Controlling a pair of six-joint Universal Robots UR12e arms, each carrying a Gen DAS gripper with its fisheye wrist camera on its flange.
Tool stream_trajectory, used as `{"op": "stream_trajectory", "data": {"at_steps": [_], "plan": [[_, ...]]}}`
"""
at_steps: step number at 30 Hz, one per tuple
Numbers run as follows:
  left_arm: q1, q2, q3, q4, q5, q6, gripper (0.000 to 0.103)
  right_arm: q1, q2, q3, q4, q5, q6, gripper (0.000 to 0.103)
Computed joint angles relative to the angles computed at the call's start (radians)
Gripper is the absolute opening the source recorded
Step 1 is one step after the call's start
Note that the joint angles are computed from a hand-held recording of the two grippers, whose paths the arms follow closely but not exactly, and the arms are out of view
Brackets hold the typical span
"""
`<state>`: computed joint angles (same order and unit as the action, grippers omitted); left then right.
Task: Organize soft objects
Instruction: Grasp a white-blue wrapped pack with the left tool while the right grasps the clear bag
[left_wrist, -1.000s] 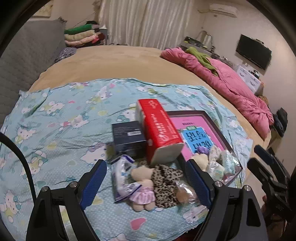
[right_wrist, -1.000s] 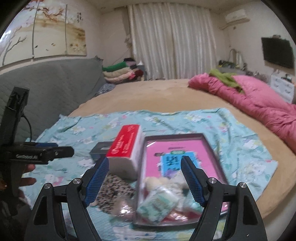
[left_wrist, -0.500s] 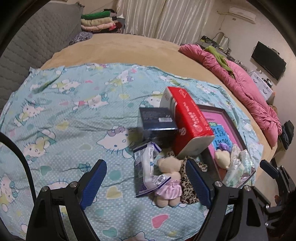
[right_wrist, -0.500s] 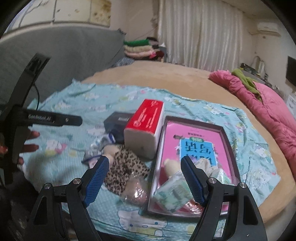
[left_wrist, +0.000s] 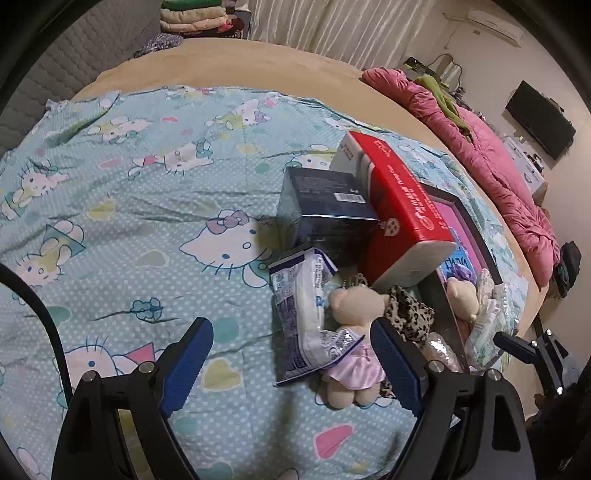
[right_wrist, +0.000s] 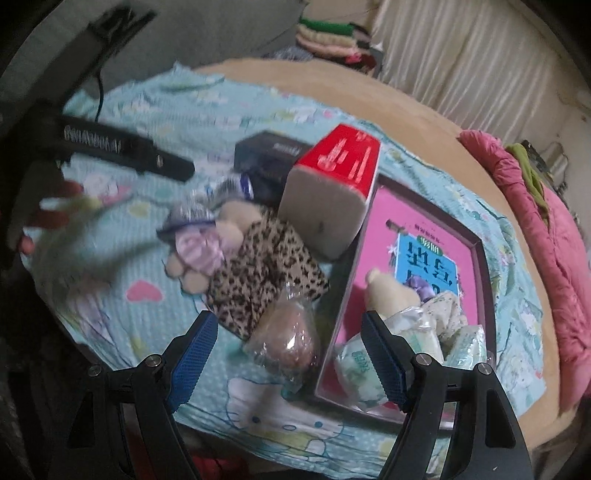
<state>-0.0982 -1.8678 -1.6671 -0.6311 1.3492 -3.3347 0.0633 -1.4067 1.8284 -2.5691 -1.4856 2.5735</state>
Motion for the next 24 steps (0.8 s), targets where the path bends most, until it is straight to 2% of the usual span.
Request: {"op": "stream_trajectory", "data": {"at_steps": [4, 8, 12, 14, 18, 24], "plan": [[0.003, -0.010, 0.002, -0.009, -0.009, -0.001, 0.087, 0.019, 0.013, -0.002, -0.001, -0.053, -0.071, 0.079], [0.000, -0.022, 0.012, -0.026, -0.015, 0.005, 0.087, 0.047, 0.031, 0.007, -0.039, -0.148, -0.173, 0.060], [-0.005, -0.033, 0.025, -0.037, -0.019, 0.009, 0.087, 0.063, 0.046, 0.021, -0.077, -0.206, -0.243, 0.056], [-0.005, -0.042, 0.035, -0.044, -0.019, 0.001, 0.087, 0.060, 0.048, 0.021, -0.068, -0.190, -0.246, 0.047], [-0.001, -0.055, 0.046, -0.066, -0.029, -0.022, 0.087, 0.055, 0.056, 0.021, -0.080, -0.177, -0.235, 0.045], [0.013, -0.074, 0.049, -0.074, -0.062, -0.053, 0.086, 0.018, 0.058, 0.003, -0.067, -0.091, -0.140, 0.042]]}}
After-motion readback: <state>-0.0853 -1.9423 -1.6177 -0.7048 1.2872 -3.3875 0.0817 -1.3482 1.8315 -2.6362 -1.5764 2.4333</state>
